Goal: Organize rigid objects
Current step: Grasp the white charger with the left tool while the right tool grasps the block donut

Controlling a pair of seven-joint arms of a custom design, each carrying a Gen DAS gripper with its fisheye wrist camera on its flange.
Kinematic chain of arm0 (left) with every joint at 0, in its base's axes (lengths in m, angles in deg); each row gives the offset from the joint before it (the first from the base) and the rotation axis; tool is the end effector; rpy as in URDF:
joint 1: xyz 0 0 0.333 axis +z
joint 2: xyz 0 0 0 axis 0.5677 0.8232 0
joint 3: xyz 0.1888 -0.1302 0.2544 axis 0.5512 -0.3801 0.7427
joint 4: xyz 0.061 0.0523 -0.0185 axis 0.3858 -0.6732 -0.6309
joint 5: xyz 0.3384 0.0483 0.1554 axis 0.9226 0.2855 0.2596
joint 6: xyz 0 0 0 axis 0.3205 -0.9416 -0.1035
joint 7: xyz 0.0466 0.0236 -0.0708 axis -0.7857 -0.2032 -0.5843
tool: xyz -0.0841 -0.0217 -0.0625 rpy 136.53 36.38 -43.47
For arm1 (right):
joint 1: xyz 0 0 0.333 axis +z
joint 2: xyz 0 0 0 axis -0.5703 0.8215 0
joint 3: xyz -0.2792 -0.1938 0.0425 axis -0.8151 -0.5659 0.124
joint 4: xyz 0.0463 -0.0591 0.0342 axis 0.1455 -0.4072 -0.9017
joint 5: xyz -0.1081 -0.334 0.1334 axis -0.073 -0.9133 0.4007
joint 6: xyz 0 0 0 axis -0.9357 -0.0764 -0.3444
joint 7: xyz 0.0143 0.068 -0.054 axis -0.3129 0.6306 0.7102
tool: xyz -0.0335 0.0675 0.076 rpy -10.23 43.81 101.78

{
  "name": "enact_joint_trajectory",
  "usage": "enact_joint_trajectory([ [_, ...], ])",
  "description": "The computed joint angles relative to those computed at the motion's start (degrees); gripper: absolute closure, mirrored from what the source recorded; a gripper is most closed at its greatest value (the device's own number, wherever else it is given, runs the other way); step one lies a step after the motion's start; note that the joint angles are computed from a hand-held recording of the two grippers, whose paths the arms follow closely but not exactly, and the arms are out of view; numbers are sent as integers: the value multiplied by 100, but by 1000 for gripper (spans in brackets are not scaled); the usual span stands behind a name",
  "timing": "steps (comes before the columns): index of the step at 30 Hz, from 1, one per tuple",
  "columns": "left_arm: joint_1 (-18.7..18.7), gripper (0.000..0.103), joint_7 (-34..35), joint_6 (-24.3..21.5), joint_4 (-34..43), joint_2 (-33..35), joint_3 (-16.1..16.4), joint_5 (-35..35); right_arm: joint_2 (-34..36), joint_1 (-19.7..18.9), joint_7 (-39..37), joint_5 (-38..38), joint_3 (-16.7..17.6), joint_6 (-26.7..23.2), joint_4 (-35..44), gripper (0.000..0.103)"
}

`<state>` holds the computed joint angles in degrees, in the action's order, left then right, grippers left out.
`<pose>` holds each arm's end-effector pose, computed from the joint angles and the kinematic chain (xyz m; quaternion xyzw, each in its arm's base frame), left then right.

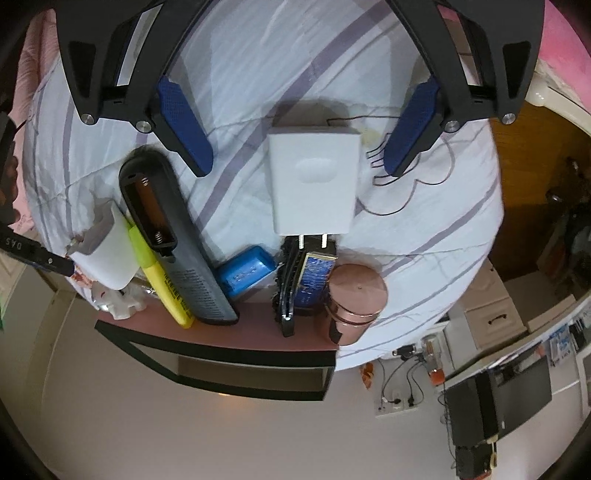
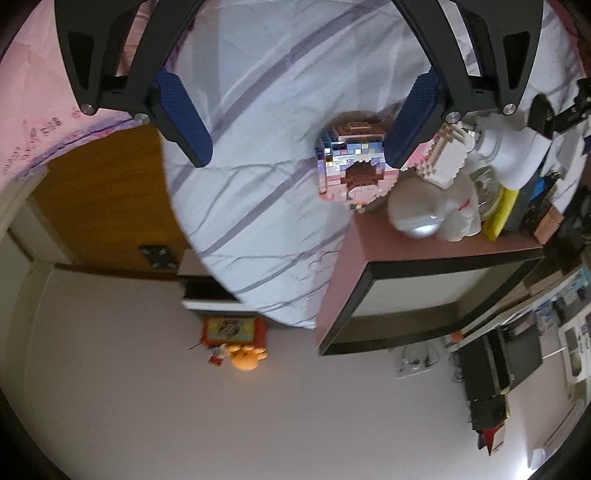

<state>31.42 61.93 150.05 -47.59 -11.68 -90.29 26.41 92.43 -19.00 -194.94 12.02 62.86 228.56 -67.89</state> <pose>0.6695 -0.2280 0.3939 -0.4562 0.8137 -0.3206 0.1645 0.5662 0.1655 0.4183 -0.4930 0.7782 -0.3119 0.2324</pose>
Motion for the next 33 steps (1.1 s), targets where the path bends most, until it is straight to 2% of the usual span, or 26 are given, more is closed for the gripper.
enact_joint_trajectory([
  [4, -17, 13, -55, -19, -45, -64, 71, 27, 171, 35, -618, 366, 54, -35, 171, 12],
  [8, 6, 15, -5, -18, -21, -32, 78, 66, 256, 16, -698, 505, -52, 284, 199, 15],
  [13, -79, 10, -77, 80, -10, 14, 164, 144, 385, 8, -995, 751, -177, 593, 285, 15],
  [15, -24, 8, -67, 68, 12, 42, 99, 132, 414, 12, -1077, 861, -240, 688, 282, 16],
  [16, -7, 6, -59, 55, 26, 55, 79, 131, 421, 14, -1210, 989, -238, 654, 283, 24],
  [17, -1, 5, -53, 62, 31, 65, 71, 134, 471, 16, -1564, 1251, -178, 417, 347, 36],
  [20, -28, 3, -93, 142, 34, 88, 85, 135, 463, 131, -1581, 1203, -269, 335, 345, 37],
  [23, -121, 7, -246, 264, 47, 107, 184, 184, 494, 177, -1655, 1203, -296, 300, 395, 37],
  [25, -296, 26, -523, 361, 121, 135, 413, 233, 498, 195, -1674, 1197, -311, 296, 403, 37],
  [27, -226, 36, -622, 278, 253, 202, 354, 245, 502, 207, -1657, 1145, -337, 326, 400, 37],
  [29, -294, 46, -679, 310, 304, 238, 451, 373, 502, 221, -1589, 1088, -361, 353, 392, 38],
  [30, -228, 53, -658, 340, 284, 241, 378, 384, 507, 227, -1556, 1037, -373, 380, 393, 40],
  [31, -94, 60, -589, 337, 277, 252, 220, 360, 506, 243, -1484, 941, -394, 428, 388, 48],
  [33, -16, 63, -544, 318, 271, 246, 140, 365, 513, 257, -1486, 903, -382, 375, 410, 50],
])
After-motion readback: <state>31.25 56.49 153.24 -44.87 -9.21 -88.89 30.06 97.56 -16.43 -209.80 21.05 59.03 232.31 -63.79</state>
